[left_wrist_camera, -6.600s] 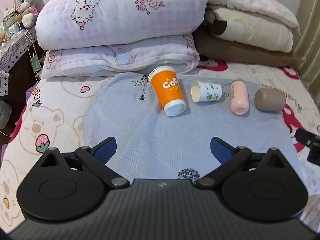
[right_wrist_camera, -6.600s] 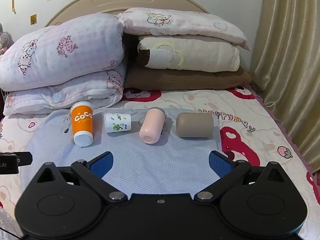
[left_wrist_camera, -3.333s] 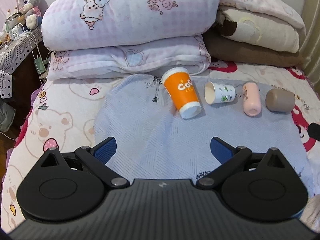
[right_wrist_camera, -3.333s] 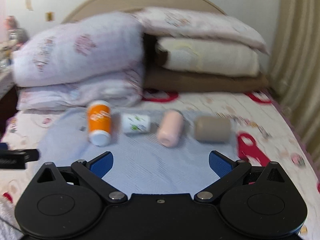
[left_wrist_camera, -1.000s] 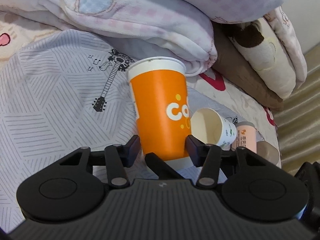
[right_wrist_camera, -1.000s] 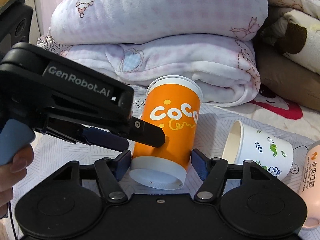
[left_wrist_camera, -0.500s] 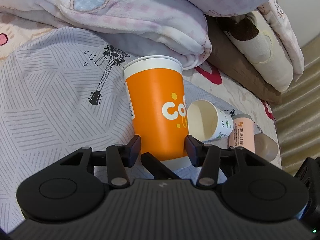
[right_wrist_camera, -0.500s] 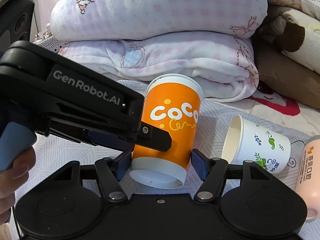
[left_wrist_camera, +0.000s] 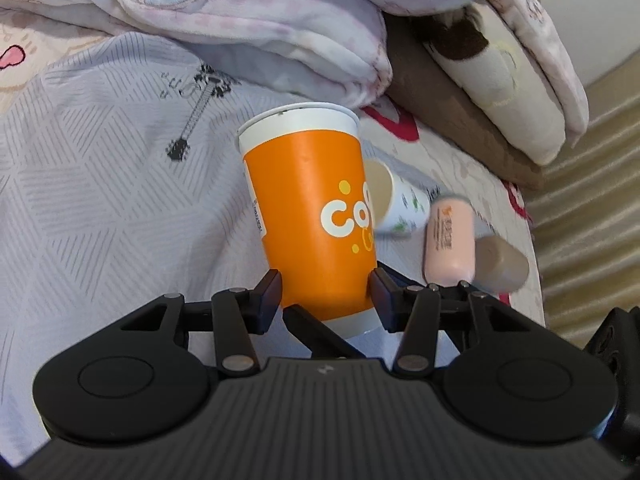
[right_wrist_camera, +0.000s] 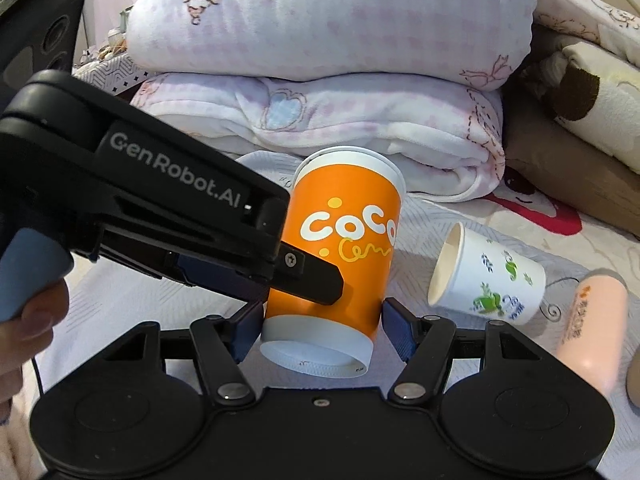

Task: Flip cup upright
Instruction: 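Lift the orange cup with both tools and tilt its bottom toward the cloth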

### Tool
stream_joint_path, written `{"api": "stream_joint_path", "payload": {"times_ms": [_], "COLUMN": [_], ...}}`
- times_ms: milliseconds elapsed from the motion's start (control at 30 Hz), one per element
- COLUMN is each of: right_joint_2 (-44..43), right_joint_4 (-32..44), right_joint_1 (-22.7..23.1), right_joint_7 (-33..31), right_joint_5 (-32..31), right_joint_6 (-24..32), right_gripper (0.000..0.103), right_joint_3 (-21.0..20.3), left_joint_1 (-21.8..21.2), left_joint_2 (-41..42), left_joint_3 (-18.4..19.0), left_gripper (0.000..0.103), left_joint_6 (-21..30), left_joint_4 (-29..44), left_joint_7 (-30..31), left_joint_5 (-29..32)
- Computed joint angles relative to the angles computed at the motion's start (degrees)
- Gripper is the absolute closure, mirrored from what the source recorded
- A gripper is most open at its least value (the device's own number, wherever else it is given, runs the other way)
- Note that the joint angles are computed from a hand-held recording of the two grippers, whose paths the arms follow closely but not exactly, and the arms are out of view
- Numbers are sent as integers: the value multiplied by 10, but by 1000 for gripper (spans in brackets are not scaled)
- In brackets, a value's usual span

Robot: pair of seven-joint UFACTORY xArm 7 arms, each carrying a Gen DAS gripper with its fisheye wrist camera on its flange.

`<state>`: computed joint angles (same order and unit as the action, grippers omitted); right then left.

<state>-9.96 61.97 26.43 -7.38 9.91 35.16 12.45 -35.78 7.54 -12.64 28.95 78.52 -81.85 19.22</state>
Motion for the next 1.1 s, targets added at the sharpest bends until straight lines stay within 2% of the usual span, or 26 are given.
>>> {"api": "stream_joint_path", "payload": {"times_ms": [200,367,600,667,833,900,1033,1100], "right_joint_2": [-64,-114,-200,-220,-230,-227,-229,-222], "right_joint_4": [-40,-63,-102,-113,-117,-116,-114,-106], "right_joint_1": [8,1,-6,-10,-25,-28,-37,-41], "right_joint_7": [-7,28,60,67,83,88,106,117], "right_joint_5": [22,-1,-1,6,-3,-1,-9,-8], "right_joint_6": [26,50,129,151,178,181,200,211], "right_gripper": [33,33,33,33,33,33,33,33], "right_joint_3": [-6,4,-11,-18,-12,-13,-10,-11], "left_joint_1": [1,-6,-16,-26,-58,-60,-49,-50], "left_joint_2": [-18,-15,20,37,63,67,71,72], "left_joint_3": [-22,-33,-55,-54,-35,-34,-43,-42], "left_gripper": [56,56,56,56,56,57,57,56], "left_joint_6": [5,11,-5,7,41,33,-9,-10], "left_joint_4": [-8,6,28,48,91,91,75,77], "left_joint_7": [41,71,161,175,167,174,203,214], "left_joint_5": [-80,-116,-231,-233,-181,-181,-224,-226]}}
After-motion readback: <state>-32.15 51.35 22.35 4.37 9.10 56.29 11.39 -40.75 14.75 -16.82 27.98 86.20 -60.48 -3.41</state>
